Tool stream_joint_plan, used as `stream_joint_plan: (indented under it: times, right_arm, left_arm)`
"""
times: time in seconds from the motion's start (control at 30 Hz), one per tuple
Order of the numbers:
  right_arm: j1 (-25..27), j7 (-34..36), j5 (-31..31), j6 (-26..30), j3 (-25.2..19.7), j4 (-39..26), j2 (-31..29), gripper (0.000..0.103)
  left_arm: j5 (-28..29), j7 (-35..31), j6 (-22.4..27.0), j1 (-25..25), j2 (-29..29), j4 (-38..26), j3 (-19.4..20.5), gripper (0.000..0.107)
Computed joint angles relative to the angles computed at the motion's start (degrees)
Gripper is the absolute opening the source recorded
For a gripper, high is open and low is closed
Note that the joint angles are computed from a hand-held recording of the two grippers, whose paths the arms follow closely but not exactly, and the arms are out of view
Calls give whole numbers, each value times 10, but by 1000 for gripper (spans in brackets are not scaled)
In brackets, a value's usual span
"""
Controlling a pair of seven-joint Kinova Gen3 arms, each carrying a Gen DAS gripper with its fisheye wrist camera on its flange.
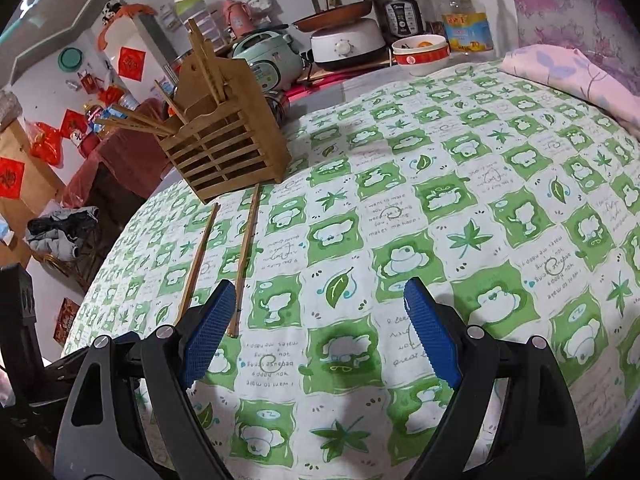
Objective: Organize utensils
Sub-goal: 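Move both open tools back over the last two bamboo chopsticks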
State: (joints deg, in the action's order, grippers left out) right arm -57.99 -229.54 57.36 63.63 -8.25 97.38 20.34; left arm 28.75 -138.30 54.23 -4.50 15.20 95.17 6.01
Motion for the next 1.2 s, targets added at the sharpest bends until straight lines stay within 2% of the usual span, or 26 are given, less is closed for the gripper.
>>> stream_joint_plan:
  times: [0.03,0.1,0.13,0.23,0.3,0.37,0.43,0.5,0.6,0.73,0.8,0.93,1.03,1.2]
  right_arm:
    - [0,0,0,0,0,0,0,83]
    - [0,0,-1,1,0,0,0,83]
    - [0,-1,-2,1,0,0,0,83]
    - [2,-2,-3,0,0,0,-1,83]
    - [2,-4,-4,-1,0,2,-1,83]
    - [3,-6,-3,-3,0,3,-2,83]
    - [3,-7,-2,-5,0,4,-2,83]
    - [4,-3,-1,-9,-1,4,-2,83]
    - [3,10,0,-7,-1,-2,1,83]
    - [-1,63,0,2,-1,-27,13,81]
    - [-1,97,-1,-4,-1,-39,20,77]
    - [-2,145,-5,-22,6,-51,24,72]
    - [0,163,-12,-43,10,-52,24,69]
    - [5,205,-28,-70,14,-60,27,63]
  left_arm:
    - [-2,2,-1,2,1,0,0,72]
    - [-7,8,-5,8,4,0,1,59]
    - [-12,11,-17,13,1,5,1,57]
    - [-12,8,-28,17,0,8,5,38]
    - [-14,4,-30,19,1,9,8,14]
    - [-27,6,-49,29,-5,19,8,6]
    - [-42,25,-74,37,-12,25,1,6]
    - [-44,38,-78,30,-10,17,-4,6]
    - [-45,51,-67,7,-2,2,-13,6]
    - [-38,77,-26,-21,31,-39,-17,6]
    - [-29,74,-15,-32,39,-49,-10,6]
    - [-30,70,-20,-33,37,-47,-5,8]
    - [-15,62,-5,-44,43,-52,-1,14]
    - [7,47,13,-53,48,-56,3,32]
